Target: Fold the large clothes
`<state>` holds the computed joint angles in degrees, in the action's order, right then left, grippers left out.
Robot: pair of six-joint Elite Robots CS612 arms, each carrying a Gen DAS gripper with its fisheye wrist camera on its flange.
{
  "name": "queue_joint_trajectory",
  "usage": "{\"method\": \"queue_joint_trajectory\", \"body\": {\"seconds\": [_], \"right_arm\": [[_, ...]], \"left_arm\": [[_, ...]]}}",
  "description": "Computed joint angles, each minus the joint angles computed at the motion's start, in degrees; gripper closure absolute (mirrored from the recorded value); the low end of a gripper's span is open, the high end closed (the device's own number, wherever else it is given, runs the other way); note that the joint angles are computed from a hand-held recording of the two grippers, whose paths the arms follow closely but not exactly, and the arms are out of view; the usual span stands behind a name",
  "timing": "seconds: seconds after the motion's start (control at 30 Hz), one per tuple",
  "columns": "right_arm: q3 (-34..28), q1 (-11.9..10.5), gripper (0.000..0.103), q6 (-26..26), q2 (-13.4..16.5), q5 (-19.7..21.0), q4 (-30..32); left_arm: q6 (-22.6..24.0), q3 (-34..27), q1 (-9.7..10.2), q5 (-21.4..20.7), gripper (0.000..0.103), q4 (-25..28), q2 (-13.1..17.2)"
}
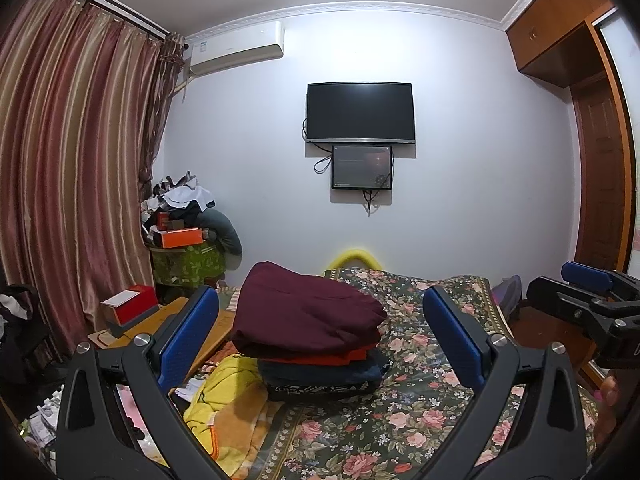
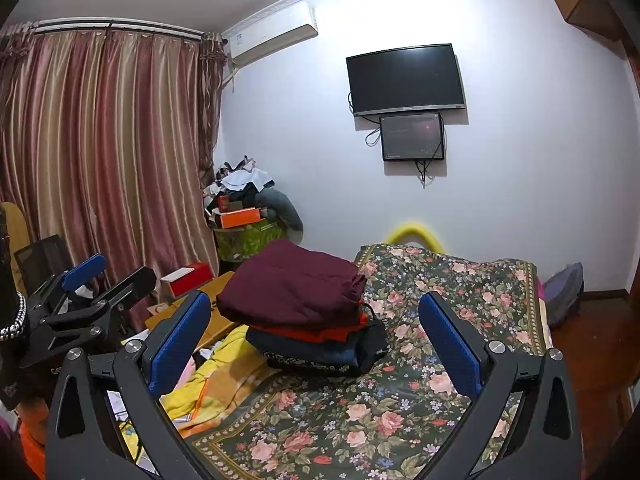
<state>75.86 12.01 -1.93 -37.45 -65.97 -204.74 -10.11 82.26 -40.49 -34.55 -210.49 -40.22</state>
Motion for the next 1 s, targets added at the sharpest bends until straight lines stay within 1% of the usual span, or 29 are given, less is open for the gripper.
{"method": "queue_joint_trajectory", "body": {"seconds": [0.1,0.6,1.0], "right_arm": [[-0.09,0.01,0.0,0.16,0.04,-0.13,0.07],[-0.79,0.14,0.0,1.41,0.55,-1.43,-0.4],[-1.87,0.37,0.0,1.37,1.11,-2.63,2.07]], "left_arm": [[-0.65,0.53,0.18,-1.06,0.0,0.22,-0.32],[-1.08,0.08,0.26,-1.93,0.0,1.05,-0.03],[-1.96,0.24,0.59,-2.71,0.0,2.14,-0.06]]}}
